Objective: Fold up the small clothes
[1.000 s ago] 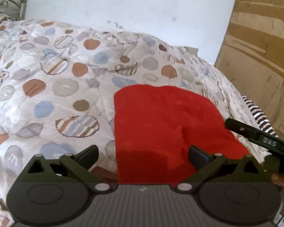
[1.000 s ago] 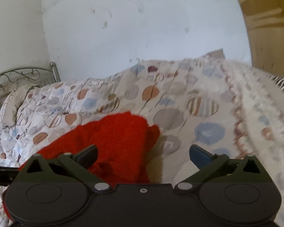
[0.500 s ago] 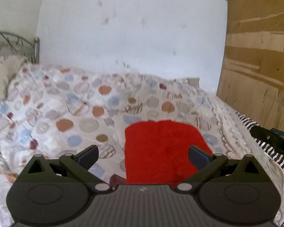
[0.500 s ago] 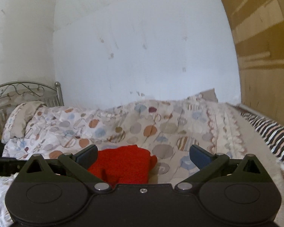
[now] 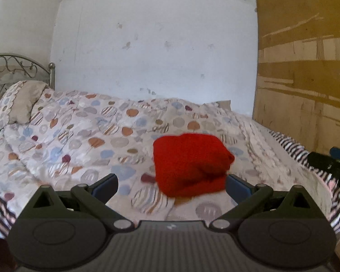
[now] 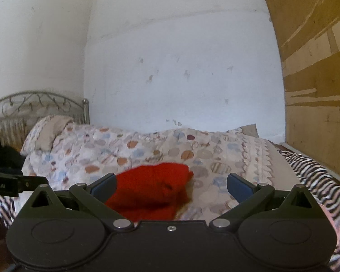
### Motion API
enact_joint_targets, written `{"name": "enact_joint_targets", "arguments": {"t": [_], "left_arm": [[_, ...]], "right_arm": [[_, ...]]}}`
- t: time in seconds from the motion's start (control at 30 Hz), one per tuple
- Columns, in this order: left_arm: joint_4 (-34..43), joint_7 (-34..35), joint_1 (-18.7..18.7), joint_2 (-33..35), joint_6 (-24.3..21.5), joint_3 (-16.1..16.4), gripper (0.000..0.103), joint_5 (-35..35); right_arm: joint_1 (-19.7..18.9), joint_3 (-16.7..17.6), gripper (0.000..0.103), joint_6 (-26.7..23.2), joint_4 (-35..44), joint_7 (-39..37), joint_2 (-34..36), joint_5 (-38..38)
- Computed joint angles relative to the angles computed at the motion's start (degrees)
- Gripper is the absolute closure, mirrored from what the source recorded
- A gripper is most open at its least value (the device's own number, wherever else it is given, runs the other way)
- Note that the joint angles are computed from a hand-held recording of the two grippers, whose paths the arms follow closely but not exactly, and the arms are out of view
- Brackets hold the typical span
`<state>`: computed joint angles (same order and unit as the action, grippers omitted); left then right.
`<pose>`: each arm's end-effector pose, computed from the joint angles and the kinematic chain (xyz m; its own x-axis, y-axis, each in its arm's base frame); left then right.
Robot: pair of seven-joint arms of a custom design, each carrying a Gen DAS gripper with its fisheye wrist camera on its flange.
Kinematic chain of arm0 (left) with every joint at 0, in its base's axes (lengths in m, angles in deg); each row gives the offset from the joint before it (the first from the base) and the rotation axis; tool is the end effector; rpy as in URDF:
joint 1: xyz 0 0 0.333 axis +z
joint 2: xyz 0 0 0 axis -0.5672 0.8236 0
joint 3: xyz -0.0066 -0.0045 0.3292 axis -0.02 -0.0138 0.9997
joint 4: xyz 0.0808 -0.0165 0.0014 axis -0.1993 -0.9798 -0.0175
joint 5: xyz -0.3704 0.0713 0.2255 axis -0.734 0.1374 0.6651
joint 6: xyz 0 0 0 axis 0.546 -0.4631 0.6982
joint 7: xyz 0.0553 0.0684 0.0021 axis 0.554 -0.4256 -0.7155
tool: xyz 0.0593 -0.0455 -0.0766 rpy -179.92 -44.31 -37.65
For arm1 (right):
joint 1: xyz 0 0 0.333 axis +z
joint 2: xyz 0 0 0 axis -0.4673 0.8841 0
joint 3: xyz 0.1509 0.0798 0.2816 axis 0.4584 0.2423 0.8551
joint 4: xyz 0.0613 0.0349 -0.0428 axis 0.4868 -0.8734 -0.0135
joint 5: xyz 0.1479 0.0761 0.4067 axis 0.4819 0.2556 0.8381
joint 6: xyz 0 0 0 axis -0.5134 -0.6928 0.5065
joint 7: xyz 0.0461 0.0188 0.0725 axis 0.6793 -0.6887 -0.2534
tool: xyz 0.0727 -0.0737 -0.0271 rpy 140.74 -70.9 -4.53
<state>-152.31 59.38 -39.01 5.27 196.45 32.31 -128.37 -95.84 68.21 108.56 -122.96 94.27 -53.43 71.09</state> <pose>0.6492 -0.1359 0.5997 -0.3535 -0.9347 0.0378 -0.3394 0.0905 -0.9363 0.5803 0.0995 0.5973 -0.0871 -0.9942 -0.0631 -0.1810 0.0780 -0.9804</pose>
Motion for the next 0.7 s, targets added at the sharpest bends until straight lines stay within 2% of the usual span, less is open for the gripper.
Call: {"name": "enact_joint_targets", "arguments": {"t": [0.07, 0.13, 0.17, 0.23, 0.3, 0.5, 0.63, 0.7], "left_arm": [[-2.1, 5.3, 0.3, -1.4, 0.7, -0.5, 0.0, -6.4], [-2.6, 16.4, 0.0, -2.5, 0.4, -0.3, 0.0, -18.9], [-3.5, 16.9, -0.5, -2.9, -0.2, 0.5, 0.0, -19.8], [-4.9, 13.9, -1.4, -3.1, -0.3, 1.7, 0.0, -17.6], [-5.8, 13.5, -2.0, -3.1, 0.9, 2.3, 0.0, -17.3], [-6.5, 15.7, -2.7, -3.0, 2.9, 2.7, 0.0, -18.5], [-7.0, 15.2, -2.9, -3.3, 2.7, 3.0, 0.0, -17.8], [-7.3, 12.6, -2.9, -3.3, 2.5, 3.2, 0.0, -15.1]], "right_arm": [[2.9, -2.6, 0.0, -0.4, -2.8, 0.8, -3.5, 1.3], [4.5, -3.8, 0.0, -0.4, -5.1, 2.4, -6.4, 2.3], [5.4, -4.3, 0.0, -0.5, -6.3, 3.2, -7.3, 2.6], [6.8, -4.9, 0.0, -0.1, -7.9, 4.3, -8.2, 2.6], [6.2, -3.7, 0.0, -0.6, -8.7, 5.8, -9.9, 3.2], [6.5, -2.6, 0.0, -1.0, -7.9, 7.3, -6.6, -0.2], [6.1, -2.5, 0.0, -1.7, -7.6, 8.1, -6.7, -1.5], [6.1, -2.8, 0.0, -1.4, -7.9, 8.5, -7.1, -1.7]]}}
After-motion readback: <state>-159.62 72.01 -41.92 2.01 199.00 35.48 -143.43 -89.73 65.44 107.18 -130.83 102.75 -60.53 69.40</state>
